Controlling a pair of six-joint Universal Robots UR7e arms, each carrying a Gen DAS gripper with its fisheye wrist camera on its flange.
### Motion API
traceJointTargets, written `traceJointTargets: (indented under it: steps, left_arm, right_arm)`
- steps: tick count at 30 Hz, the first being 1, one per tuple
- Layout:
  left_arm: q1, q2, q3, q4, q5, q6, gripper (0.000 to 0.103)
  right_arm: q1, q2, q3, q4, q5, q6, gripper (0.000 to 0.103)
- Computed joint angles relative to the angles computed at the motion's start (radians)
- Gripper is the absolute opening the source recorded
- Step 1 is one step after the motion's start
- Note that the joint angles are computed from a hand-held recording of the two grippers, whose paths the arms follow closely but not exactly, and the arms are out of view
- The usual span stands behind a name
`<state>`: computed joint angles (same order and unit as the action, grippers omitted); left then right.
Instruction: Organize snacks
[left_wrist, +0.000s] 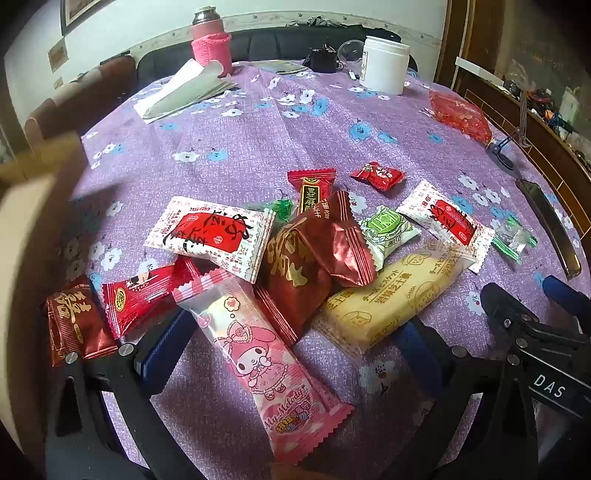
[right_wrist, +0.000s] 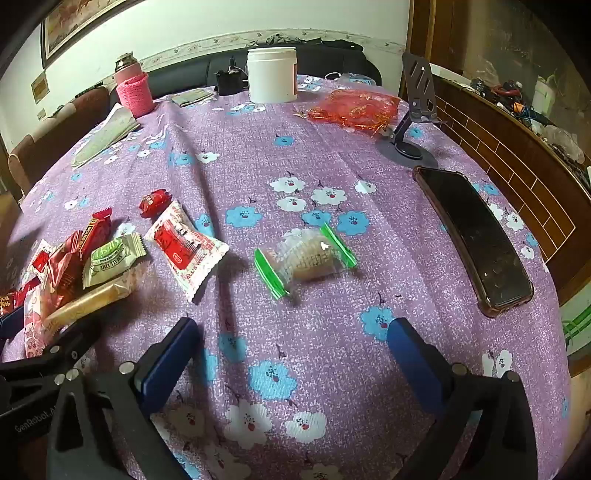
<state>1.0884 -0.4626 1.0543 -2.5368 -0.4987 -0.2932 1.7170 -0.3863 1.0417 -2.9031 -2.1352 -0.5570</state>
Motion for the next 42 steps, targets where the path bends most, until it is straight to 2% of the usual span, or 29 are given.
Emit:
traceJointTargets:
  steps: [36,42]
  left_arm:
    - [0.0,0.0,-0.001,0.002,-0.001,-0.004,0.103]
    - [0.0,-0.004,-0.005,0.045,-0.003,-0.033,0.103]
  right_arm:
    - [0.0,0.0,0.0,0.001,0.0,0.001,0.103]
    - [0.001,0.002,-0.004,0.0,-0.004,0.009,0.103]
